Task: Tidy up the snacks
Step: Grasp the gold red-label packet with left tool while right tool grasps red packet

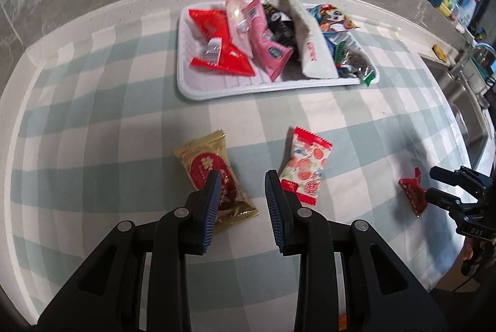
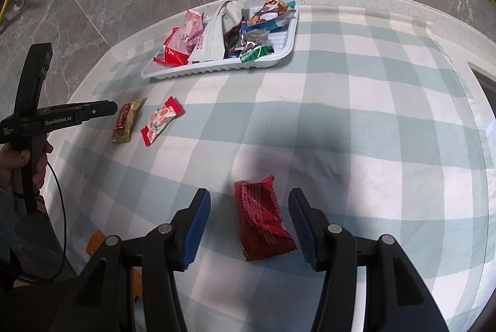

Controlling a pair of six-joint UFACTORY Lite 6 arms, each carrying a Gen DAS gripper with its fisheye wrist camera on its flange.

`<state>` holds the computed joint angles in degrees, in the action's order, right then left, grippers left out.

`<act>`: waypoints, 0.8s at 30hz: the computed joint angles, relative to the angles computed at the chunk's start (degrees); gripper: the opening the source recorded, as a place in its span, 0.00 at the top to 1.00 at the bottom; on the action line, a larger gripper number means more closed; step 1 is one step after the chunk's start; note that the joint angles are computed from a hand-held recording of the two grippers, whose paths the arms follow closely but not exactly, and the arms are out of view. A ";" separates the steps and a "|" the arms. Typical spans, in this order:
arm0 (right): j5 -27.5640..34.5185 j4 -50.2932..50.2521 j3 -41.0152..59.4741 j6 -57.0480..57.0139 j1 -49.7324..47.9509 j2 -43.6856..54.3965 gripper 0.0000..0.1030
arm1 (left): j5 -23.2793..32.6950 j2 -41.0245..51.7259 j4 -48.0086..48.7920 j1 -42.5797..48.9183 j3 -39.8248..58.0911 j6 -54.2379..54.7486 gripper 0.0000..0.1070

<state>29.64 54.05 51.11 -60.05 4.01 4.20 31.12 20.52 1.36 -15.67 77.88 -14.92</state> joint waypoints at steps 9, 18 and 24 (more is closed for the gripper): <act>-2.25 -1.89 -0.33 0.58 1.95 1.13 0.45 | -1.39 2.94 -3.22 1.84 -0.18 2.66 0.74; -6.04 -7.37 0.15 4.23 5.52 2.74 0.45 | -2.18 5.83 -5.47 3.38 1.33 4.53 0.74; -8.03 -11.91 -0.06 7.62 7.08 3.06 0.45 | -2.08 6.90 -5.98 4.55 2.16 5.07 0.68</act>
<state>21.61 42.15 51.05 -52.43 11.10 7.26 29.04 27.42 -4.62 -11.11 80.04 -9.84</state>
